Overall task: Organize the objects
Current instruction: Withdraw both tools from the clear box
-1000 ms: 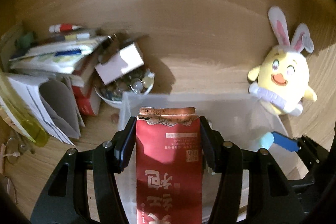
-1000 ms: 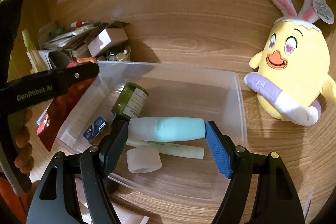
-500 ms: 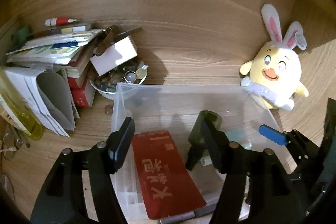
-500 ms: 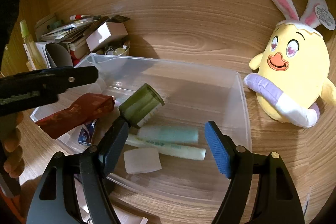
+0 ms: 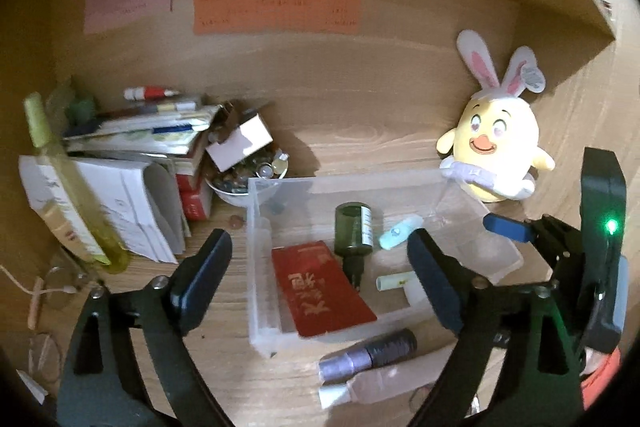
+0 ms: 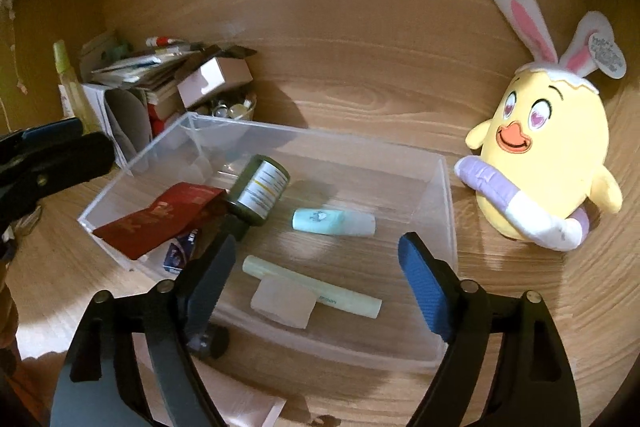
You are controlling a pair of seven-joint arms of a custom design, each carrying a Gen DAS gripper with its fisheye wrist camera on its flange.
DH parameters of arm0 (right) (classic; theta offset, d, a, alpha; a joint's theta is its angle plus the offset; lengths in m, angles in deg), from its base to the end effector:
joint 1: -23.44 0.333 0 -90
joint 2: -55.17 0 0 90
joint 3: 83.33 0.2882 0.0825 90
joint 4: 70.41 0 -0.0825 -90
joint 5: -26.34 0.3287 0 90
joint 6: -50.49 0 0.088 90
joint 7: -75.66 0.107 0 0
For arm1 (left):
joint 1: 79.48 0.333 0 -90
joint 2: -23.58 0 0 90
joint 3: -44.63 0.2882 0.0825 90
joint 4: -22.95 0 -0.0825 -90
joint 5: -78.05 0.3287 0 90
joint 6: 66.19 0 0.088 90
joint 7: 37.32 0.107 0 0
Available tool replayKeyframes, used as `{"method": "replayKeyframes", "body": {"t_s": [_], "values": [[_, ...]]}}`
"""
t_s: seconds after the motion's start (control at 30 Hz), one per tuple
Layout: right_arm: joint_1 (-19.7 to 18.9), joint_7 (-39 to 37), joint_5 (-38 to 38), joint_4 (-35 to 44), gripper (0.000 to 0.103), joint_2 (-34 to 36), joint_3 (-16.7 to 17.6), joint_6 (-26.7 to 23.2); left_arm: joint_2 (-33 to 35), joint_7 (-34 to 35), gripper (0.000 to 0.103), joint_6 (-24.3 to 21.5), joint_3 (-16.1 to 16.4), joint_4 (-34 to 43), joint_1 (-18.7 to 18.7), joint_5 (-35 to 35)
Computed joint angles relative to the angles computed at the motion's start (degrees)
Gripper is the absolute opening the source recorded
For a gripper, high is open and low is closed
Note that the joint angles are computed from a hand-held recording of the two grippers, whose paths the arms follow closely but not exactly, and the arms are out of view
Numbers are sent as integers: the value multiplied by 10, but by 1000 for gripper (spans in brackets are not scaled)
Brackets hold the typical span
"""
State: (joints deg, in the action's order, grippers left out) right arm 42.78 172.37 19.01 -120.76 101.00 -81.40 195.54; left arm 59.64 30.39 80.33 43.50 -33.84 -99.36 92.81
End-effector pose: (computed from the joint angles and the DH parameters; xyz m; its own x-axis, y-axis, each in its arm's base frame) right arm 0.6918 0.2579 0.5173 0.2934 -0.9559 0.0146 -0.6225 -0.2026 -0.7559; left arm 0.6607 -0.2516 0.5906 -0.1474 -0.9865 0.0710 -0.5795 0.0279 -0.8145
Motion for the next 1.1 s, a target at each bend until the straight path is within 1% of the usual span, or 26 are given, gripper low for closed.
{"method": "replayKeyframes", "body": {"t_s": [0.07, 0.17, 0.33, 0.43, 0.53, 0.67, 0.77, 0.87, 1.0, 1.1], "values": [[-2, -1, 0, -33, 82, -21, 2, 15, -39, -13, 96, 32, 6, -64, -3, 13], [-6, 0, -5, -96, 83, -61, 4, 45, -80, -33, 100, 58, 12, -128, -8, 34], [-19, 0, -7, -203, 85, -126, 13, 98, -127, -51, 101, 86, 5, -209, -2, 50], [-27, 3, -10, -263, 85, -161, 16, 129, -148, -54, 101, 102, -7, -251, 7, 46], [-37, 0, -10, -318, 85, -193, 22, 155, -162, -50, 102, 105, -16, -280, 12, 40], [-42, 7, -17, -375, 88, -222, 20, 179, -169, -49, 102, 90, -20, -305, 9, 49], [-54, 0, -7, -404, 89, -232, 30, 179, -176, -61, 102, 83, -16, -329, 0, 76], [-57, -3, -6, -426, 89, -239, 30, 174, -186, -57, 102, 82, -24, -357, 2, 85], [-59, -14, -9, -440, 89, -240, 31, 160, -192, -14, 102, 72, -51, -378, 19, 40], [-58, -19, -13, -444, 89, -239, 28, 150, -201, 5, 102, 72, -60, -398, 23, 15]]}}
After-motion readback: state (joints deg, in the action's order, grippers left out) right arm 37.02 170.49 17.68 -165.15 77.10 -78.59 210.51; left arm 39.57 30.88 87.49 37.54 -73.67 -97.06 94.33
